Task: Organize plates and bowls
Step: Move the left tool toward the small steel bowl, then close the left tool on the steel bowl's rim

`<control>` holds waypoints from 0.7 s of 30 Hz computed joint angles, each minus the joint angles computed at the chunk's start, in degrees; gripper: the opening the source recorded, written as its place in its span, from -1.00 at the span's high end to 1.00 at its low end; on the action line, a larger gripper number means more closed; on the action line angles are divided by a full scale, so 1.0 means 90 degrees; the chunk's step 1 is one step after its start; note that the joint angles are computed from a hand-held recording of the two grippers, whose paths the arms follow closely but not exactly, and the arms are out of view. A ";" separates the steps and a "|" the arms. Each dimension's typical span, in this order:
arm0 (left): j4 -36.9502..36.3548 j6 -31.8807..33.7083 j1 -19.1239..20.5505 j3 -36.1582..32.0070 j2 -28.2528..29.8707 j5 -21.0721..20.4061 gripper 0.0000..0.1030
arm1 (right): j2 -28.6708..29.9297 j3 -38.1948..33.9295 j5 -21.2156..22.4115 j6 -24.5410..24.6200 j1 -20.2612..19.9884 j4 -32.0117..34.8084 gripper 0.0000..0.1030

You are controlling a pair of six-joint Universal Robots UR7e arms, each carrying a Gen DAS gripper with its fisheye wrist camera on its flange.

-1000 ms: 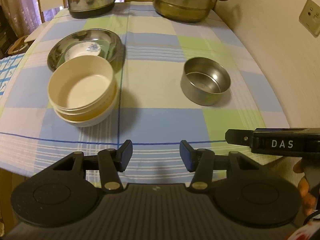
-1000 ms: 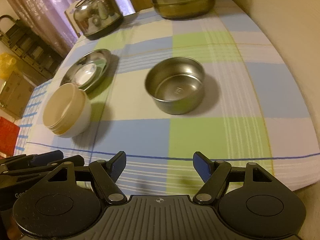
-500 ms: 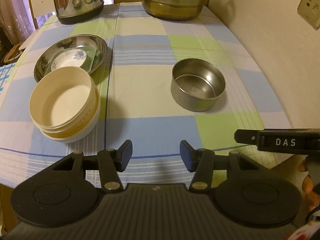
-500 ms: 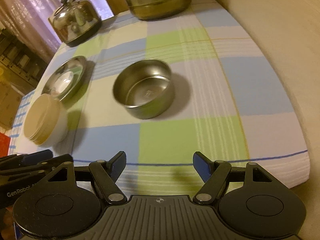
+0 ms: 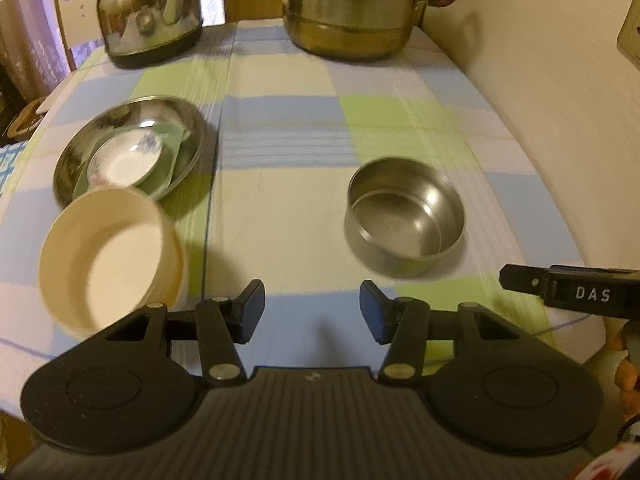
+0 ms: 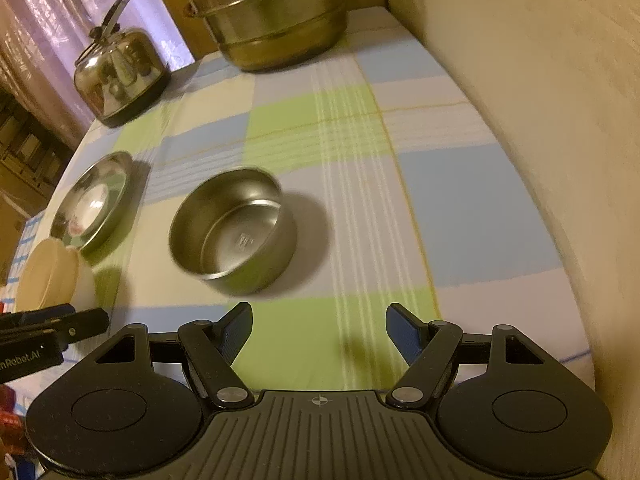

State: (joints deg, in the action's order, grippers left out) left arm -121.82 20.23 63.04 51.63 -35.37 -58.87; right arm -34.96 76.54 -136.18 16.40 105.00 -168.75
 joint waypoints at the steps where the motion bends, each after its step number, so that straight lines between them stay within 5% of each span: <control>1: 0.0014 0.0014 -0.0001 -0.0100 0.0073 -0.0041 0.03 | 0.0020 -0.0042 0.0009 -0.0081 -0.0020 -0.0062 -0.43; 12: 0.0296 0.0064 0.0015 -0.1297 0.0981 -0.0224 0.05 | 0.0527 -0.0954 0.0156 -0.0957 -0.0194 -0.0415 -0.42; 21: 0.1039 -0.0075 0.0104 -0.2563 0.1795 -0.0124 0.10 | 0.0933 -0.1682 0.0239 -0.0996 -0.0332 0.0035 -0.08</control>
